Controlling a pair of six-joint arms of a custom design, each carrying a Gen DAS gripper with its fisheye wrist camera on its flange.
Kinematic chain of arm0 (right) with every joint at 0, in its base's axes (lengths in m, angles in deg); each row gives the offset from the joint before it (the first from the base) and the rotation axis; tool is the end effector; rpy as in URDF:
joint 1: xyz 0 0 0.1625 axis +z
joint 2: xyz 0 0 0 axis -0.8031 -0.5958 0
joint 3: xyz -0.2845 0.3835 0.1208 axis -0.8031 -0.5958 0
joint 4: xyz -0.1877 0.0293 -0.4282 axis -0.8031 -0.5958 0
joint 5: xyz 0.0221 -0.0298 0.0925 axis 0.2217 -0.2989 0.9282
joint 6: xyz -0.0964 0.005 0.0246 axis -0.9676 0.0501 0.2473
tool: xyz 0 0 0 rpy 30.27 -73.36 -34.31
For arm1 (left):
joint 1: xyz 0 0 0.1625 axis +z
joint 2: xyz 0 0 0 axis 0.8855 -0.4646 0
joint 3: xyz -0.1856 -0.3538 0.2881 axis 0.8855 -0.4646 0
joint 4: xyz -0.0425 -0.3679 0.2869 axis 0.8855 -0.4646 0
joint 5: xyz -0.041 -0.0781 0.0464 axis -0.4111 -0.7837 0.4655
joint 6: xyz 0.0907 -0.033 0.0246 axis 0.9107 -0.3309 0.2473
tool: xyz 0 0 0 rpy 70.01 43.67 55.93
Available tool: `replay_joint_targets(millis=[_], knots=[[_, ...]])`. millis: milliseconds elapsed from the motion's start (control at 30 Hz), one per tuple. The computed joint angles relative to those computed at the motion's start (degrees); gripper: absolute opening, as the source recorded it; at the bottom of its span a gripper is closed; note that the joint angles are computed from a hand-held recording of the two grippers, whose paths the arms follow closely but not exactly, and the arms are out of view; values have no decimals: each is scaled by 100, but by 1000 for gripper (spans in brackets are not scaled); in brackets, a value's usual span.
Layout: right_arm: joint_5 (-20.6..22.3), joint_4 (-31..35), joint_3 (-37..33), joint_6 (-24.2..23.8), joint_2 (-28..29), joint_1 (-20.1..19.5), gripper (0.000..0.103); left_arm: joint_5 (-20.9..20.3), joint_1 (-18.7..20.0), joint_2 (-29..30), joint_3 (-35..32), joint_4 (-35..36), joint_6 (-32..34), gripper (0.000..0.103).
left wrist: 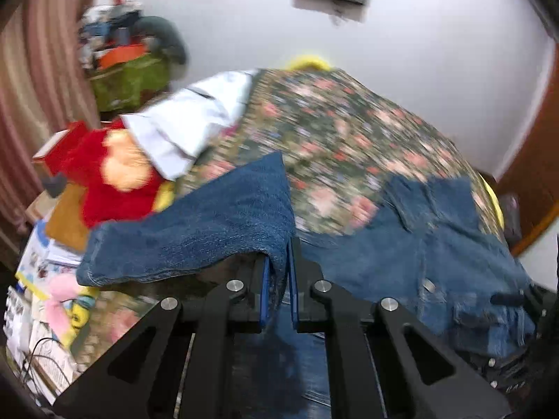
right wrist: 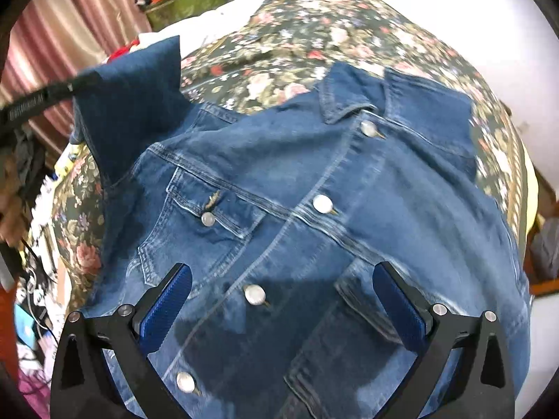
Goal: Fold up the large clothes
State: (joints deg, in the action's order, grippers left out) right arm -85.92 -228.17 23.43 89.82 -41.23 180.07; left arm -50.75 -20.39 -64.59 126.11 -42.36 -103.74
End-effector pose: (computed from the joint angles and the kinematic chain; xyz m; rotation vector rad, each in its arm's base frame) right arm 0.4377 -0.4669 0.1191 0.6373 -2.4245 0.2793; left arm -0.1799 -0.4510 0.4391 0.2647 2.3095 -0.9083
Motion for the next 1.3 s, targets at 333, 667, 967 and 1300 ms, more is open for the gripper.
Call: replay_joint_targets(millis=[333, 667, 967, 1300], knots=[[-23, -156, 491, 125, -582, -28, 103, -1539, 386, 497, 239, 413, -668, 12], [-62, -173, 457, 196, -562, -181, 103, -1479, 501, -747, 285, 975, -1418, 49], [342, -362, -202, 285, 137, -167, 103, -1281, 1400, -1251, 29, 455, -1261, 56], [118, -343, -400, 98, 484, -245, 103, -1776, 2564, -739, 90, -1477, -458, 56]])
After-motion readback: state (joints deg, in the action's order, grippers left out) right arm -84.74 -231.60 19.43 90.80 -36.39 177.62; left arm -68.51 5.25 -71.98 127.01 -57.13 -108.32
